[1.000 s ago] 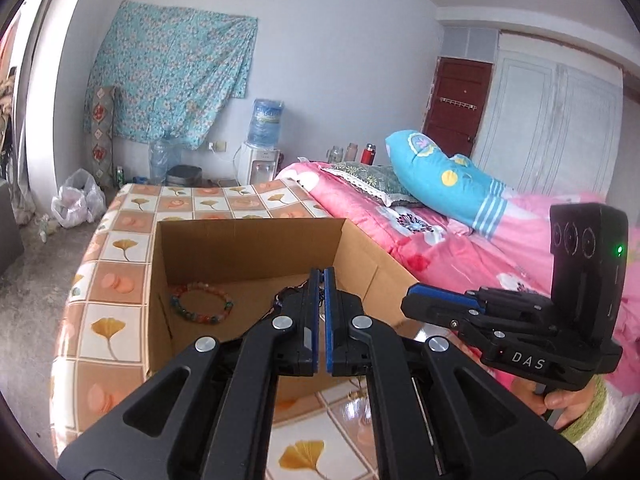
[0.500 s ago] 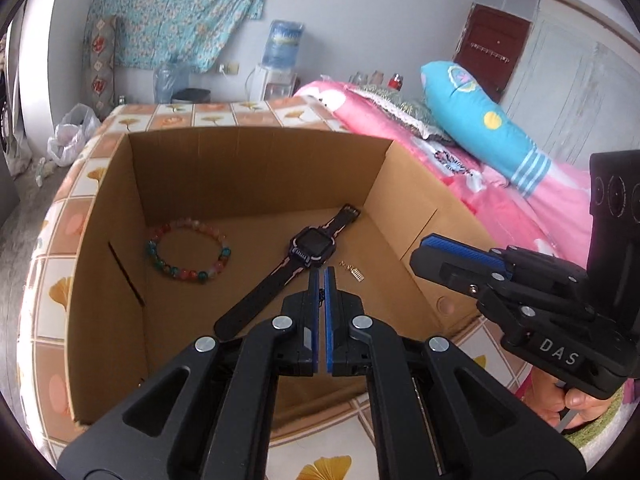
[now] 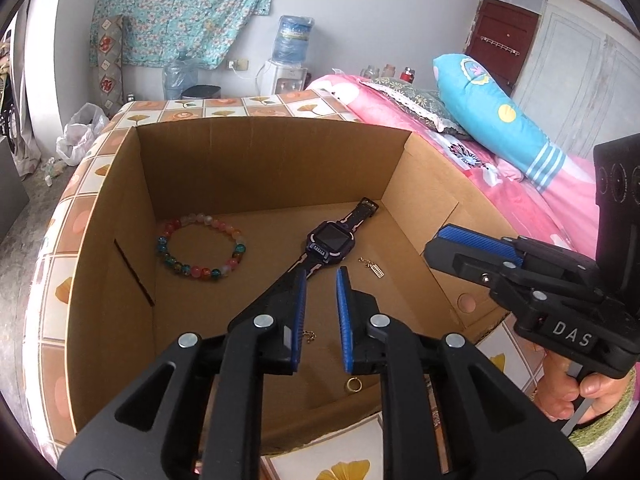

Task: Organize jewelry
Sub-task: 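Bring both grippers back to the table near the gold butterfly charm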

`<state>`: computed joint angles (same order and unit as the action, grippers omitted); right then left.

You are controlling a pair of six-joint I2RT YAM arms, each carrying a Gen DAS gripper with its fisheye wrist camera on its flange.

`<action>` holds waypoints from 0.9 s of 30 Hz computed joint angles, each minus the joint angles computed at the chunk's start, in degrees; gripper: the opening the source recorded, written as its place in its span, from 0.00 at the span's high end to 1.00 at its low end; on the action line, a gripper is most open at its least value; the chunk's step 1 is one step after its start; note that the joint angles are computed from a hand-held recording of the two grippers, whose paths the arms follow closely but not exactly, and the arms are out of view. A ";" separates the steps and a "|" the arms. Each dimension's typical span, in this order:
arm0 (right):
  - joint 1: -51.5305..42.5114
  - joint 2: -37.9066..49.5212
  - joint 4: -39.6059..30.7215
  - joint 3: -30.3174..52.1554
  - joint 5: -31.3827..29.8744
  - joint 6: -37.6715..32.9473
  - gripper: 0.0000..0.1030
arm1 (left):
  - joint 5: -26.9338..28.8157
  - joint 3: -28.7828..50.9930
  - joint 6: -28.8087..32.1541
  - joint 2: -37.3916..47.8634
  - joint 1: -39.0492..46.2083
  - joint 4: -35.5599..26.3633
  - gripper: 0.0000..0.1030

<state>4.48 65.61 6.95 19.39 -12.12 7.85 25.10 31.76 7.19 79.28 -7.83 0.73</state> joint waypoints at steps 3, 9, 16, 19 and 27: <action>-0.43 -2.01 -1.17 -0.25 -0.24 -0.02 0.75 | -0.73 -0.51 -0.46 -1.18 -0.24 0.35 0.75; -0.87 -9.94 -5.88 -1.34 -0.14 0.34 0.62 | -1.77 -2.14 -0.78 -7.04 0.00 -1.37 0.58; -2.99 -30.50 -18.35 -3.31 -1.67 -0.06 0.58 | 1.61 -6.39 1.42 -23.00 3.55 -7.29 0.38; -5.20 -42.12 -27.18 -3.61 -3.49 -0.60 0.53 | 7.42 -8.39 3.72 -31.93 7.95 -12.47 0.30; -4.91 -62.94 -50.36 -2.99 1.10 -0.99 0.47 | 23.86 -10.39 20.20 -46.09 21.64 -35.62 0.18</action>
